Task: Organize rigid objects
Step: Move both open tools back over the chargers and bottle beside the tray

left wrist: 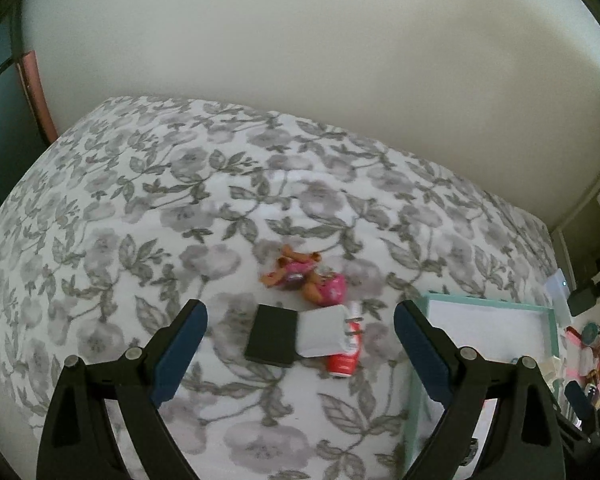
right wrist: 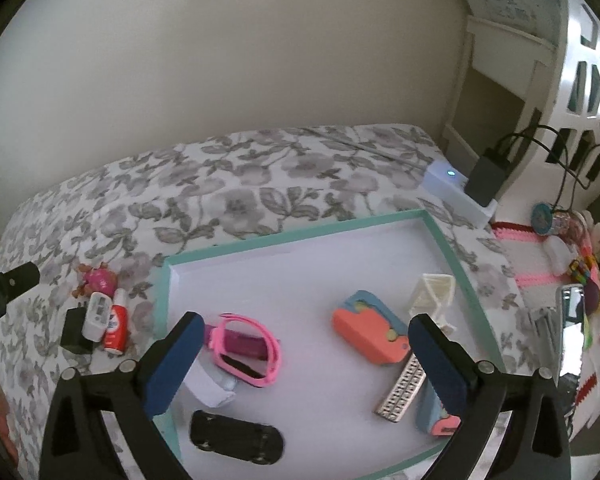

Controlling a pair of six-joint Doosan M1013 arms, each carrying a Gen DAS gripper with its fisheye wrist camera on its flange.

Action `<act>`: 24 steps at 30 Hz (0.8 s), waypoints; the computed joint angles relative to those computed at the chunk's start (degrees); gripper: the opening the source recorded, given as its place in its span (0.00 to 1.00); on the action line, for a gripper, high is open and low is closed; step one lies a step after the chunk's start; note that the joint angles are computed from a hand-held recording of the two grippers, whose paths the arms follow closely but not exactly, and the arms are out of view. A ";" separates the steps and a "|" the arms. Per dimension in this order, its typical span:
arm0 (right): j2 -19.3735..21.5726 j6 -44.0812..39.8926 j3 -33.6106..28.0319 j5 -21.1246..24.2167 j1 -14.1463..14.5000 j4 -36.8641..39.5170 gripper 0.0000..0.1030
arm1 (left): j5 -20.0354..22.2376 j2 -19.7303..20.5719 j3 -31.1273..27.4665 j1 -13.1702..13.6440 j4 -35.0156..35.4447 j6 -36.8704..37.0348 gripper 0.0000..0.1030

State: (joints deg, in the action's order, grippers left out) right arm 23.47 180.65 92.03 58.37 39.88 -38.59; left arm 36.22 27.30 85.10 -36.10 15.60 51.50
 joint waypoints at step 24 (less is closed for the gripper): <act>8.59 -19.26 -11.17 -9.38 0.19 9.36 1.00 | 7.57 5.14 -3.09 5.78 -13.68 8.35 0.92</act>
State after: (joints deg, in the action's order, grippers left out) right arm 32.06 161.40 80.86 49.00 40.07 -29.24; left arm 43.80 32.44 82.01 -30.32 1.91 59.85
